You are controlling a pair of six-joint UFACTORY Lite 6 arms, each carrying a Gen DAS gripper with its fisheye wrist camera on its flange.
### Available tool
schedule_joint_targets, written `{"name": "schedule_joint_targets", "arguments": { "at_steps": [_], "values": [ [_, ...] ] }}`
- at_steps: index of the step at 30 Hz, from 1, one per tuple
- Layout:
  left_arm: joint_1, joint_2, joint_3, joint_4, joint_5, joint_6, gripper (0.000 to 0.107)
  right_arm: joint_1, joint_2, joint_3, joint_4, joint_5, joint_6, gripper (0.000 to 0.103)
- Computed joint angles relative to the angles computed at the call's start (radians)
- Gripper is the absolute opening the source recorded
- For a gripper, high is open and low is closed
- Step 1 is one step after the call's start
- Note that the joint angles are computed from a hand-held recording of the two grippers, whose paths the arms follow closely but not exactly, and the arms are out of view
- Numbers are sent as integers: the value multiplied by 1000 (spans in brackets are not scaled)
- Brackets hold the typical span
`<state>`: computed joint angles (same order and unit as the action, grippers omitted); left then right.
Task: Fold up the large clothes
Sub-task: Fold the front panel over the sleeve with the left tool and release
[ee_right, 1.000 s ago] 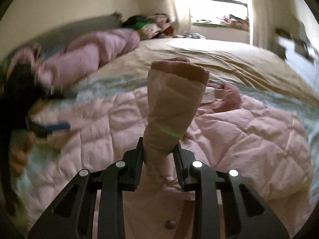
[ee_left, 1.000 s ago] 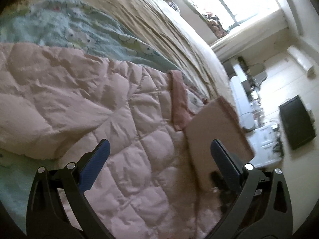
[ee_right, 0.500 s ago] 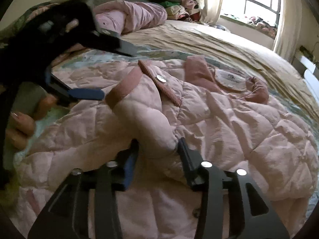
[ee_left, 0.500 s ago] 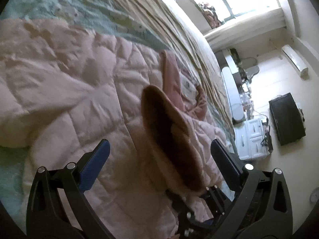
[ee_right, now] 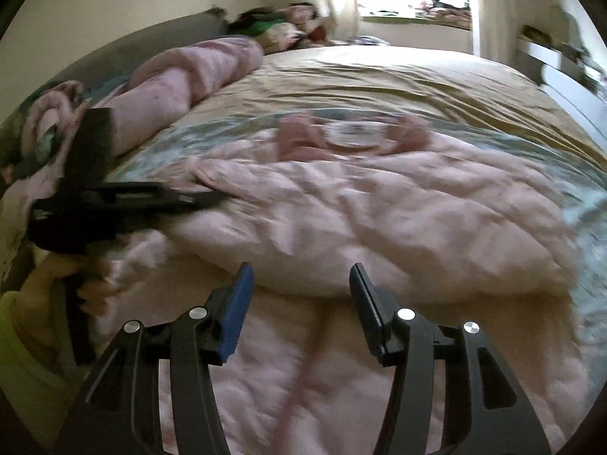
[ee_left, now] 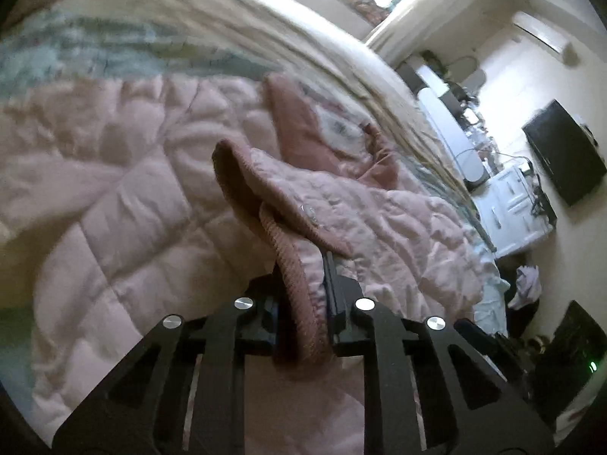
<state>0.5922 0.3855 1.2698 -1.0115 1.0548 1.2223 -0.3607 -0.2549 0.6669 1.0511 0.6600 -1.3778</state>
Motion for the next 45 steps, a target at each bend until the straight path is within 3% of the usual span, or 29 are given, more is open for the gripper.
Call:
{"name": "schedule_joint_targets", "arguments": {
  "at_steps": [4, 7, 12, 21, 30, 34, 45],
  "values": [
    [44, -100, 11, -52, 44, 66, 6, -166, 36, 29, -33, 38, -26, 51],
    [57, -126, 17, -51, -12, 100, 6, -271, 96, 82, -40, 24, -38, 51],
    [40, 0, 50, 62, -135, 45, 6, -339, 201, 211, -43, -31, 35, 51],
    [33, 6, 5, 93, -190, 42, 8, -164, 466, 543, -189, -142, 287, 51],
    [28, 20, 3, 110, -214, 32, 11, -48, 786, 869, -558, -165, 701, 51],
    [25, 31, 4, 119, -223, 23, 15, -44, 878, 932, -643, -146, 807, 51],
    [18, 38, -1, 135, -236, 11, 23, -49, 926, 893, -561, -225, 735, 54]
  ]
}}
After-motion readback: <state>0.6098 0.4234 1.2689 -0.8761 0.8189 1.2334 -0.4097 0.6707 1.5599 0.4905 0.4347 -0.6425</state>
